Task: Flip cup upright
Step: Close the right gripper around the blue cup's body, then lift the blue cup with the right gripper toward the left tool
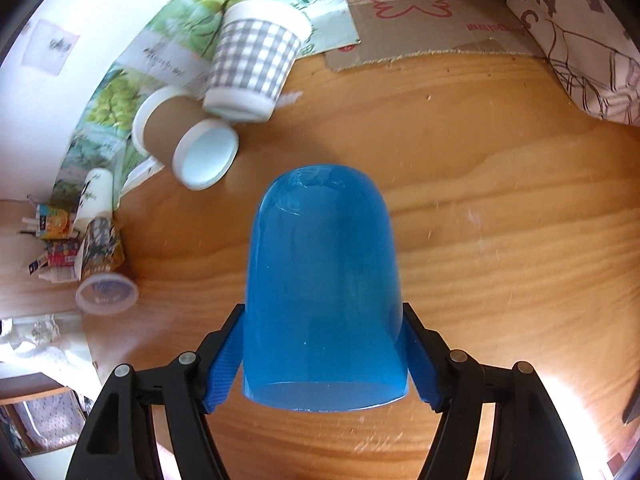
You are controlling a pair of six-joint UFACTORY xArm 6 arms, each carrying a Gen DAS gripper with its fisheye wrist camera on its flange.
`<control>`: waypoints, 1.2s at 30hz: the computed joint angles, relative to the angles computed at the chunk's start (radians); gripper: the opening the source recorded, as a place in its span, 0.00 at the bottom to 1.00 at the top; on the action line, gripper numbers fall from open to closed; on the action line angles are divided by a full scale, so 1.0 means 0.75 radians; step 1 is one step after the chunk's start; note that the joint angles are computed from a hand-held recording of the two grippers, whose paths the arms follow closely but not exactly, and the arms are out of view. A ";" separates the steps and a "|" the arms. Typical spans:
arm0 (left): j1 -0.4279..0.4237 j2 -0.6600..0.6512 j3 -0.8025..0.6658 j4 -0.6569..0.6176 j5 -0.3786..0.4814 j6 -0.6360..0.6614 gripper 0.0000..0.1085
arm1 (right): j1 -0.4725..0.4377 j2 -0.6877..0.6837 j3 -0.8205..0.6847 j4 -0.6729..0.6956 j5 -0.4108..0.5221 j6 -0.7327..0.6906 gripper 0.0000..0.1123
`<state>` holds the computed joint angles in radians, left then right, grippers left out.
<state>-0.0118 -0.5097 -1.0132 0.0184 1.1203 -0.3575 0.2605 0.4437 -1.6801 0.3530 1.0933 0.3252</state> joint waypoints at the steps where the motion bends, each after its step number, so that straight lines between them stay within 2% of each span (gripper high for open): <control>1: 0.005 -0.007 0.005 -0.004 -0.004 0.010 0.94 | 0.008 -0.015 0.018 0.000 -0.004 -0.001 0.65; 8: 0.080 -0.065 0.039 -0.066 -0.039 0.174 0.94 | 0.082 -0.145 0.188 -0.008 -0.051 -0.005 0.65; 15: 0.213 -0.114 0.047 -0.161 -0.053 0.415 0.94 | 0.205 -0.266 0.340 -0.043 -0.129 0.081 0.64; 28: 0.536 -0.114 0.021 -0.426 0.003 0.924 0.94 | 0.445 -0.365 0.521 -0.081 -0.321 0.364 0.65; 36: 0.665 -0.070 -0.014 -0.547 0.050 1.186 0.94 | 0.548 -0.402 0.619 -0.198 -0.470 0.589 0.65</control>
<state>0.4869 -0.5620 -1.0234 -0.3921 1.1581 0.5318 0.6716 0.1419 -1.2156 0.2048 0.7410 0.7666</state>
